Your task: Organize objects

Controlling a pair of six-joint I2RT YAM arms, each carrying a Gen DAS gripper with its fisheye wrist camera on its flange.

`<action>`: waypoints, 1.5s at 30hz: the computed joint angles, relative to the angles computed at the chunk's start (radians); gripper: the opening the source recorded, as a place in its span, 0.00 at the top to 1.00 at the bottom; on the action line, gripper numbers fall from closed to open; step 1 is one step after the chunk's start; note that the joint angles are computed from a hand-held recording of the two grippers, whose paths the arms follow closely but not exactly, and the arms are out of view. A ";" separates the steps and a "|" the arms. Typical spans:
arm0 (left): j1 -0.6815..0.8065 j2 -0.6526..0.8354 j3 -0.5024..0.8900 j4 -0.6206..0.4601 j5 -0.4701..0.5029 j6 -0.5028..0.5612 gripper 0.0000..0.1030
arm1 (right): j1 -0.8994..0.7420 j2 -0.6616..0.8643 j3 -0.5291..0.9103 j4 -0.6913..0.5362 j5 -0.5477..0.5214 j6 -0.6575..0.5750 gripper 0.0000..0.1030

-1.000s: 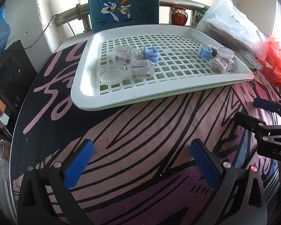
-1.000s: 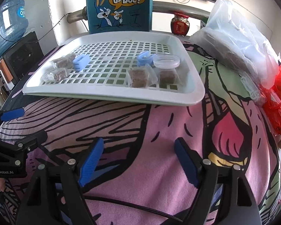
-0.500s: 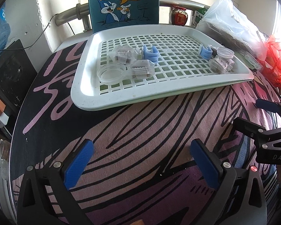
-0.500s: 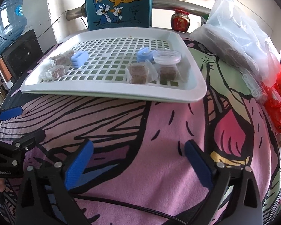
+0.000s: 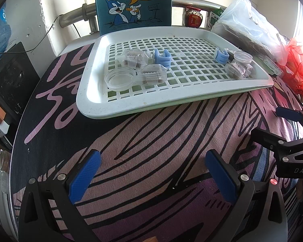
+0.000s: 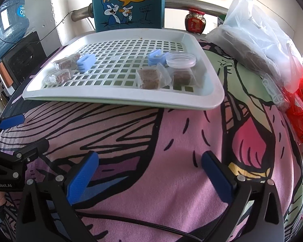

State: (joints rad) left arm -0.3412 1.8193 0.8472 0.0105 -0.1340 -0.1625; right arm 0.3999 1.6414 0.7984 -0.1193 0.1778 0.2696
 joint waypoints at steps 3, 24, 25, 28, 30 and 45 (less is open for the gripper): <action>0.001 0.000 0.000 0.000 0.001 0.000 0.00 | 0.000 0.000 0.000 0.000 0.000 0.000 0.00; -0.002 0.001 0.003 -0.001 0.000 -0.003 0.00 | -0.002 0.000 -0.001 0.001 -0.001 -0.002 0.00; -0.002 0.001 0.003 -0.001 0.000 -0.003 0.00 | -0.003 0.000 -0.001 0.002 -0.002 -0.003 0.00; -0.001 0.001 0.002 -0.001 0.001 -0.002 0.00 | -0.003 0.000 -0.001 0.002 -0.002 -0.003 0.00; 0.000 0.000 0.002 -0.001 0.001 -0.001 0.00 | -0.003 0.000 -0.001 0.002 -0.002 -0.003 0.00; 0.000 -0.019 -0.025 0.004 -0.009 -0.017 0.00 | -0.003 -0.003 -0.005 0.003 -0.002 -0.003 0.00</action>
State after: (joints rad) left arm -0.3415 1.8000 0.8226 0.0141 -0.1428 -0.1795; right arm 0.3968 1.6388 0.7933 -0.1158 0.1757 0.2661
